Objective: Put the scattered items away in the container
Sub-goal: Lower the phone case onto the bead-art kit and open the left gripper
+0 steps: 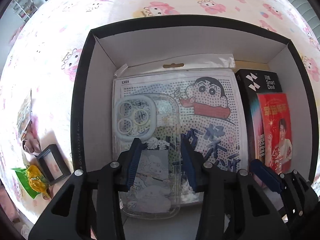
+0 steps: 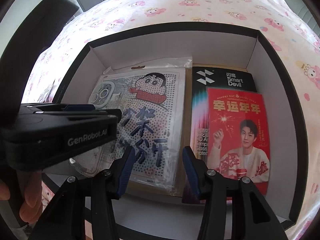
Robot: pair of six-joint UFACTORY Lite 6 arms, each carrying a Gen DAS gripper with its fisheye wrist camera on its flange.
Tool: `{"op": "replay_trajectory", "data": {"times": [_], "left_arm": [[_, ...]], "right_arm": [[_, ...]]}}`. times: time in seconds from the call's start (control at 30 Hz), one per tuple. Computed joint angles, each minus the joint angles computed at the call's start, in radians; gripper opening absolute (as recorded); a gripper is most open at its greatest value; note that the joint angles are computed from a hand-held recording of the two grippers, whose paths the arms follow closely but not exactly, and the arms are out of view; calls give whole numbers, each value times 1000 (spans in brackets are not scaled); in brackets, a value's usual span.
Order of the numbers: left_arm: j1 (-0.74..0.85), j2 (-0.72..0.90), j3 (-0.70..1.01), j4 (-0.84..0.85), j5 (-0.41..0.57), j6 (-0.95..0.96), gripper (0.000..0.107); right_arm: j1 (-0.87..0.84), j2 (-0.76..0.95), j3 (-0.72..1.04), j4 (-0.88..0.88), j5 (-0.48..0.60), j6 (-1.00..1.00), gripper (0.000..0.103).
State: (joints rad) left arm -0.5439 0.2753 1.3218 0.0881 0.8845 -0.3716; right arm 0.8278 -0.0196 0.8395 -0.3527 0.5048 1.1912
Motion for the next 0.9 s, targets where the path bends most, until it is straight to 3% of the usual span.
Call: {"op": "replay_trajectory", "data": {"times": [0.17, 0.37, 0.47, 0.6, 0.7, 0.77, 0.9], "left_arm": [[52, -69, -42, -93, -9, 102, 41], [170, -155, -98, -304, 35, 299, 34], [178, -169, -75, -290, 35, 299, 35], [204, -79, 75, -227, 28, 252, 35], [177, 5, 152, -174, 29, 173, 35], [54, 61, 128, -75, -43, 2, 35], [26, 116, 150, 80, -2, -50, 35]], "right_arm": [[37, 76, 58, 77, -75, -102, 46], [-12, 61, 5, 402, -200, -405, 46], [-16, 25, -6, 253, -154, -255, 46], [-44, -84, -66, 39, -68, -13, 46], [-85, -135, -111, -1, -28, 40, 46], [-107, -141, -122, -6, -16, 41, 46], [-161, -153, -141, 83, -61, -59, 46]]}}
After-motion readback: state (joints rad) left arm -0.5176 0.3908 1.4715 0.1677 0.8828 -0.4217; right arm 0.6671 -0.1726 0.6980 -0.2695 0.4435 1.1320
